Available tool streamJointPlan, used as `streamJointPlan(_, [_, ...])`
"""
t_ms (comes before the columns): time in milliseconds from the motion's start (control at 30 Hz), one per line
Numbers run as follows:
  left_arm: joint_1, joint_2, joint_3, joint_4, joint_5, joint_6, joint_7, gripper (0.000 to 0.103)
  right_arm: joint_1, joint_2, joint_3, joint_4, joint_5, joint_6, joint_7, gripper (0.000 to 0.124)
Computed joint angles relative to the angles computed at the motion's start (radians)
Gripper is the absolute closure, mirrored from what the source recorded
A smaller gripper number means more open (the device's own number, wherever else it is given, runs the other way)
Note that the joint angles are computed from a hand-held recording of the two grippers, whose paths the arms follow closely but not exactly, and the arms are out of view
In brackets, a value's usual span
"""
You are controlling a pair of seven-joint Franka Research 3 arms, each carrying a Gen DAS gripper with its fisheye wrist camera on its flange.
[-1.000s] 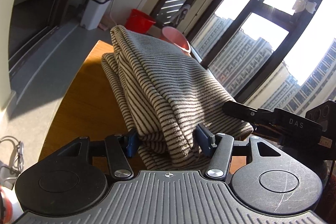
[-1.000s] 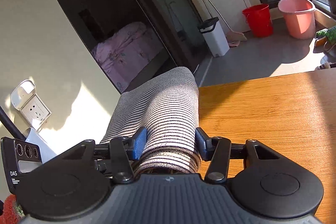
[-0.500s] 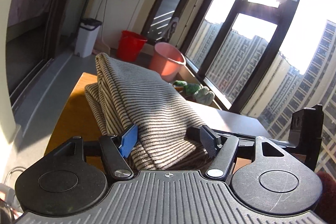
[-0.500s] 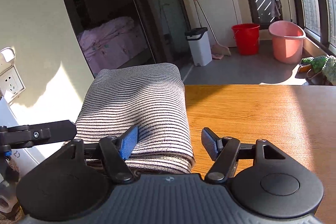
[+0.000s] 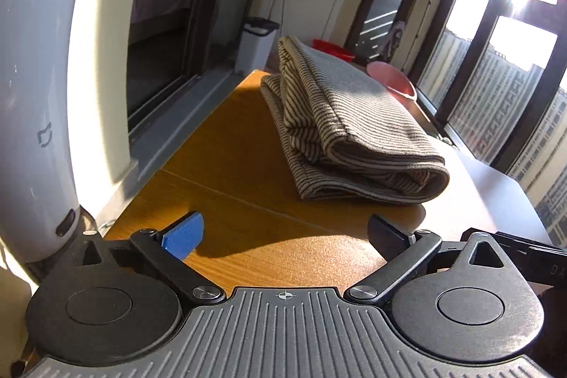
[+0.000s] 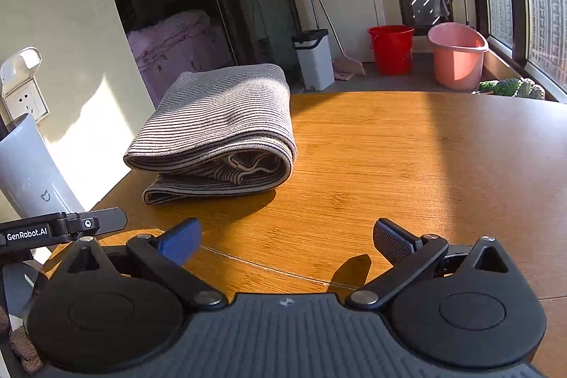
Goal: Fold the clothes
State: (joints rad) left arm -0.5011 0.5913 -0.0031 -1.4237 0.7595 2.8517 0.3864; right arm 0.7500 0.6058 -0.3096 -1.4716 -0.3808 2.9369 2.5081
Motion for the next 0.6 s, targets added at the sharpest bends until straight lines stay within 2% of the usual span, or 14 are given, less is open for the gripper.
streamJointPlan(133, [-0.068,-0.039,0.009,-0.018,0.064,-0.156,-0.027,0.0,0.101,-0.06,-0.08,-0.068,-0.118,-0.115,0.106,0.021])
streamJointPlan(267, [-0.097,-0.053,-0.033,-0.011,0.109,-0.33,0.0,0.0,0.118,-0.092,-0.073,-0.089,-0.208,-0.209,0.172,0.021])
streamJointPlan(367, [-0.087,-0.062,-0.054,-0.022,0.13,-0.34,-0.021,0.0,0.104,-0.089,-0.039,-0.067,-0.25,-0.282,0.165,0.021])
streamJointPlan(600, [-0.073,-0.061,-0.075,-0.018,0.146,-0.345,-0.035,0.0,0.04,-0.106,0.038,-0.079,-0.327,-0.29,0.209,0.021])
